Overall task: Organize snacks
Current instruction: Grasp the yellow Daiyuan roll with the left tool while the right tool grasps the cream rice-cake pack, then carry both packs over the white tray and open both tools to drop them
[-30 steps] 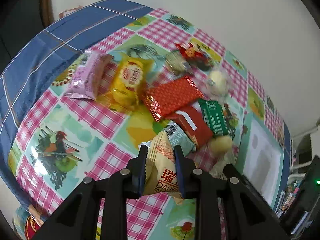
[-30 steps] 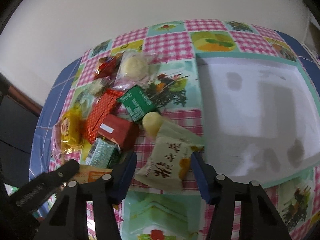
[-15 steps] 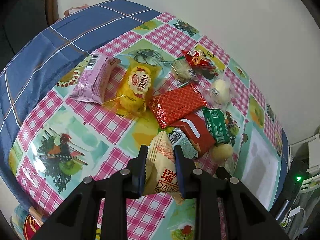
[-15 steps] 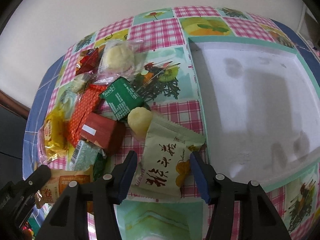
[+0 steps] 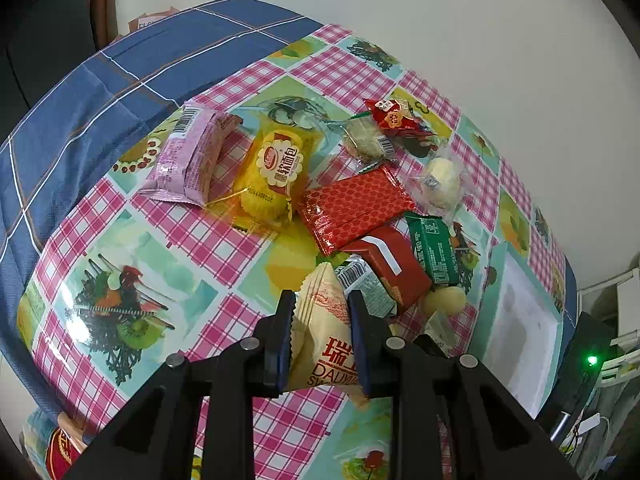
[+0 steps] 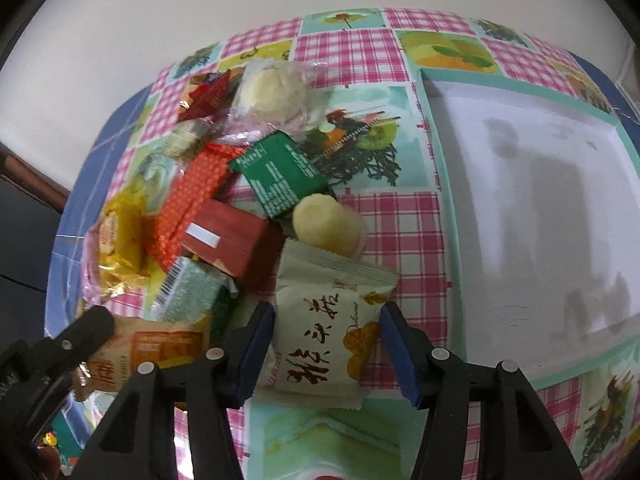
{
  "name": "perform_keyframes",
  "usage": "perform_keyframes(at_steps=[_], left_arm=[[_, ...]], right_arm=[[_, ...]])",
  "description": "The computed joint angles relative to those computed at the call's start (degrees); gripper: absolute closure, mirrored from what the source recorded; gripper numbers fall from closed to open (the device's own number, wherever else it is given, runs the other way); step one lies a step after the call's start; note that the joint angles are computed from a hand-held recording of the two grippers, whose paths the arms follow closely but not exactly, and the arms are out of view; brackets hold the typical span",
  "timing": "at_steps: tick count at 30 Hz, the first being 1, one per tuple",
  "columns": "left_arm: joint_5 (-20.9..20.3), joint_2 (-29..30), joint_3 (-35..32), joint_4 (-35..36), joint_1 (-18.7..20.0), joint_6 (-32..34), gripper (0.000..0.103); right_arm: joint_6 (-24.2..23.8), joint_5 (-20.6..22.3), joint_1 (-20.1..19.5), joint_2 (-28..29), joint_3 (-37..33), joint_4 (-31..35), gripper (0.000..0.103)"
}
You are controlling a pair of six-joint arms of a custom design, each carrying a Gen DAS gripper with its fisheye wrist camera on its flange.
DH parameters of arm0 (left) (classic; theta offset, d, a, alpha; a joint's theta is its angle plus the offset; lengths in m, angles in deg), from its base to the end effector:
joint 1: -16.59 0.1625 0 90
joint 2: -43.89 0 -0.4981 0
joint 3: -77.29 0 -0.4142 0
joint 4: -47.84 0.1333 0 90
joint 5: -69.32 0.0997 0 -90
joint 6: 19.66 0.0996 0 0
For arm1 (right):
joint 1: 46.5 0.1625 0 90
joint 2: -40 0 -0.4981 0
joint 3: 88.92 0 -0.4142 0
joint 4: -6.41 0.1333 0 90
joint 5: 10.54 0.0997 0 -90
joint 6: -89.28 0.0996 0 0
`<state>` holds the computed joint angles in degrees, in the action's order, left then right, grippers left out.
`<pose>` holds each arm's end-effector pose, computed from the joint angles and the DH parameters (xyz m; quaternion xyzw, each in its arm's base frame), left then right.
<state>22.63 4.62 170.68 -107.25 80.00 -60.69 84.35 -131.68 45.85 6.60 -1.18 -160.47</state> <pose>-0.1510 -0.7520 0.0900 -0.1513 0.9134 -0.2782 0.2558 0.1138 -0.7781 0.0596 0.0076 -0.9462 0.1823 0.2674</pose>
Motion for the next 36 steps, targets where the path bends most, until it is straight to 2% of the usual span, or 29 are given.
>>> perform_keyframes(at_steps=[4, 7, 11, 20, 26, 28, 32, 34, 36], left_arm=[[-0.01, -0.03, 0.05, -0.02, 0.01, 0.02, 0.076], [-0.03, -0.06, 0.06, 0.00, 0.02, 0.02, 0.076], [0.04, -0.05, 0.06, 0.02, -0.01, 0.02, 0.076], [-0.69, -0.08, 0.62, -3.03, -0.55, 2.06, 0.076], [-0.21, 0.47, 0.25, -6.55, -1.89, 5.88, 0.078], [0.20, 0.80, -0.04, -6.78, -2.24, 6.84, 0.082], [-1.20, 1.00, -0.44, -6.12, -1.99, 7.01, 0.084], [-1.41, 1.03, -0.45, -5.72, -1.83, 6.72, 0.092], [-1.57, 0.92, -0.22, -5.76, -1.75, 6.60, 0.094]], right_arm=[[1.63, -1.12, -0.46, 0.10, -0.32, 1.97, 0.044], [1.43, -1.08, -0.52, 0.05, -0.17, 1.74, 0.049], [1.33, -0.68, -0.66, -0.50, 0.43, 1.33, 0.049], [-0.27, 3.57, 0.09, -3.68, 3.38, -1.94, 0.049], [-0.37, 3.98, -0.03, -4.22, 3.32, -4.85, 0.049], [0.32, 3.66, -0.33, -4.47, 3.16, -4.99, 0.049], [2.10, 3.30, -1.21, -5.43, 3.61, -4.71, 0.049], [2.49, 3.32, -1.50, -5.82, 3.95, -4.76, 0.049], [2.53, 3.04, -1.56, -5.89, 4.13, -4.80, 0.049]])
